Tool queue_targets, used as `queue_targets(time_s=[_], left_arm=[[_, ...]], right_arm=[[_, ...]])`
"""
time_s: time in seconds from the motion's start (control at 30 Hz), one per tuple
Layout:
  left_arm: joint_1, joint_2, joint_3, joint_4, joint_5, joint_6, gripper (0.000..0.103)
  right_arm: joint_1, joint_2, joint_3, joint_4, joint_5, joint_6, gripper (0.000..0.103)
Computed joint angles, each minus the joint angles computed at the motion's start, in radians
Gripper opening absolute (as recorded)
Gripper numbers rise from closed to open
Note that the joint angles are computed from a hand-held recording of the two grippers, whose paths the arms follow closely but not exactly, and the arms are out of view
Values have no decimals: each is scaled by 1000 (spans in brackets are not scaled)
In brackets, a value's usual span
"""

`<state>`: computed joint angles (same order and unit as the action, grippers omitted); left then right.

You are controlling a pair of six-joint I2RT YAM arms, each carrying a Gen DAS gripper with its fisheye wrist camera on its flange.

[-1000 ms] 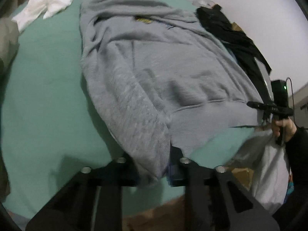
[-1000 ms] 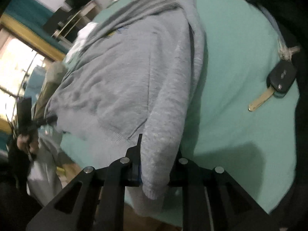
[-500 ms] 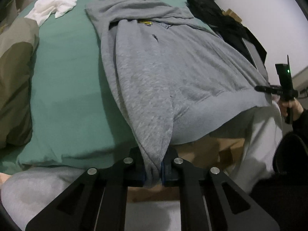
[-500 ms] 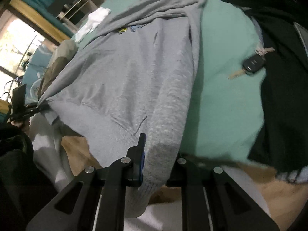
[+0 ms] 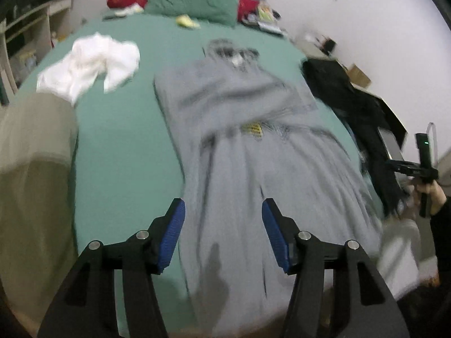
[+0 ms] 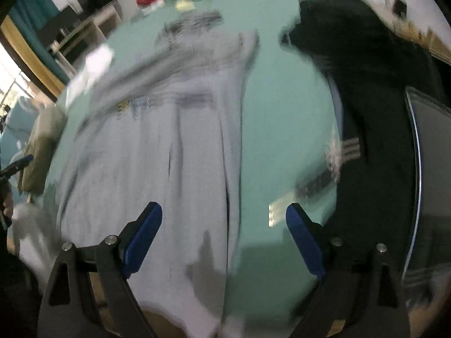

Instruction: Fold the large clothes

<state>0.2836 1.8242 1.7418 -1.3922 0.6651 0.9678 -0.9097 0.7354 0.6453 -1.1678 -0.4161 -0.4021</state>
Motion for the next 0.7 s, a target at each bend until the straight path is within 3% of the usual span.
queue_targets(time_s=[0.1, 0.23, 0.3, 0.37, 0.47, 0.7], left_arm=[[-142, 32, -16, 261, -10, -279, 60], [-273, 140, -3, 546, -118, -495, 60], [-298, 173, -22, 673, -162, -539, 60], [-309, 244, 5, 718, -200, -580, 60], [-306, 360, 126, 638, -235, -569, 60], [-283, 505, 332, 552, -245, -615, 60]], right_arm=[[295, 243, 70, 372, 106, 287, 89], [486, 671, 305, 682, 281, 399, 89], [507, 851, 449, 741, 299, 397, 89], [544, 1023, 610, 774, 318, 433, 89], [571, 1282, 904, 762, 347, 510, 89], [600, 1890, 1784, 480, 443, 588, 89]])
